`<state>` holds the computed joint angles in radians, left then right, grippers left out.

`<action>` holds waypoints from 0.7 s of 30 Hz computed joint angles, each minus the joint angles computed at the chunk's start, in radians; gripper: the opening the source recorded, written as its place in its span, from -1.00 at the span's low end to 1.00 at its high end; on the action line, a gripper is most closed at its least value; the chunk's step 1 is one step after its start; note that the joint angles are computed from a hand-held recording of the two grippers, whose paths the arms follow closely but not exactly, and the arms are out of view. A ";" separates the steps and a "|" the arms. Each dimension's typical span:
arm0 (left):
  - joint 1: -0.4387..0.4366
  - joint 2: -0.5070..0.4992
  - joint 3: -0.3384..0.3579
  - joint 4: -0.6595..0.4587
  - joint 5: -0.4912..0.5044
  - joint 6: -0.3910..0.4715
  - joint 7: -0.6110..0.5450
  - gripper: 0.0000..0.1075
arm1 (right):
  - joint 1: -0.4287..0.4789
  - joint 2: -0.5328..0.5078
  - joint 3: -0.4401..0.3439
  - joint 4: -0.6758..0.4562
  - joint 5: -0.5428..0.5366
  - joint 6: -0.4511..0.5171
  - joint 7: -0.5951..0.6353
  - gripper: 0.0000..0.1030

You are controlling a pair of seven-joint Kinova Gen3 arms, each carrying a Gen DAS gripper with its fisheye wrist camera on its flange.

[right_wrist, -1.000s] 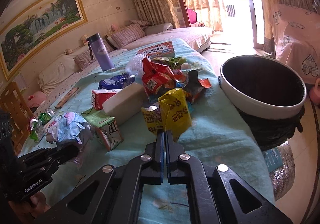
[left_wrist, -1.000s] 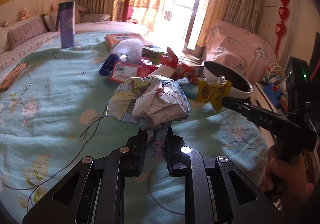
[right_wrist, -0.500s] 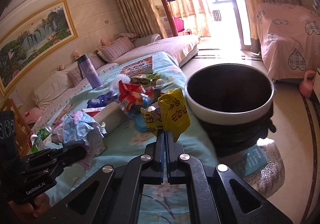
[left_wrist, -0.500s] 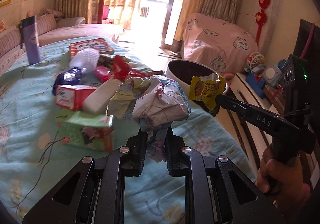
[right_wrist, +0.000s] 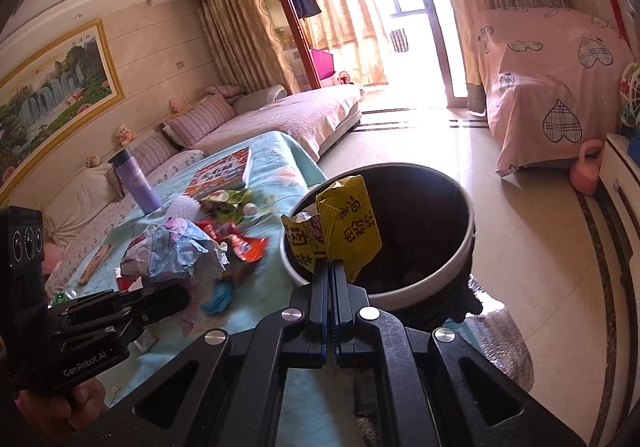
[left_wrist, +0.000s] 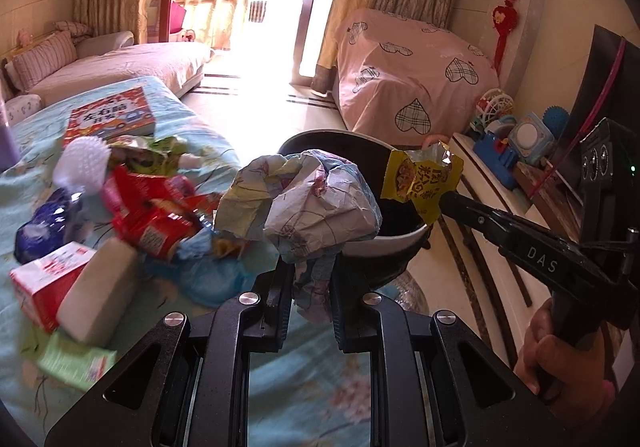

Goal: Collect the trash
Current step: 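Carry both items over the black bin and open both tools to drop them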

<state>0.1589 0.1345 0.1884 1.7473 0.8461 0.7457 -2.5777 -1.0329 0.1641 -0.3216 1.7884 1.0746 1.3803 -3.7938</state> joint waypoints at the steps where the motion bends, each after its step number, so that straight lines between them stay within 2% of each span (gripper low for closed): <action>1: 0.014 0.014 0.005 -0.019 -0.019 -0.001 0.026 -0.72 | 0.008 -0.007 0.004 0.008 -0.004 -0.007 0.006 -0.98; 9: 0.106 0.109 0.045 -0.150 -0.202 -0.028 0.216 -0.71 | 0.080 -0.053 0.008 0.068 -0.020 -0.082 0.014 -0.98; 13: 0.136 0.172 0.057 -0.237 -0.288 0.019 0.326 -0.71 | 0.122 -0.071 0.010 0.098 -0.025 -0.132 0.019 -0.98; 17: 0.154 0.216 0.071 -0.300 -0.338 0.040 0.388 -0.70 | 0.159 -0.085 0.009 0.118 -0.034 -0.170 0.029 -0.98; 19: 0.167 0.225 0.073 -0.316 -0.366 0.034 0.411 -0.64 | 0.175 -0.090 0.009 0.124 -0.041 -0.185 0.039 -0.98; 20: 0.175 0.230 0.072 -0.326 -0.382 0.036 0.426 -0.53 | 0.183 -0.094 0.010 0.128 -0.044 -0.197 0.043 -0.96; 21: 0.177 0.234 0.073 -0.333 -0.392 0.039 0.435 -0.43 | 0.192 -0.099 0.011 0.134 -0.047 -0.212 0.045 -0.86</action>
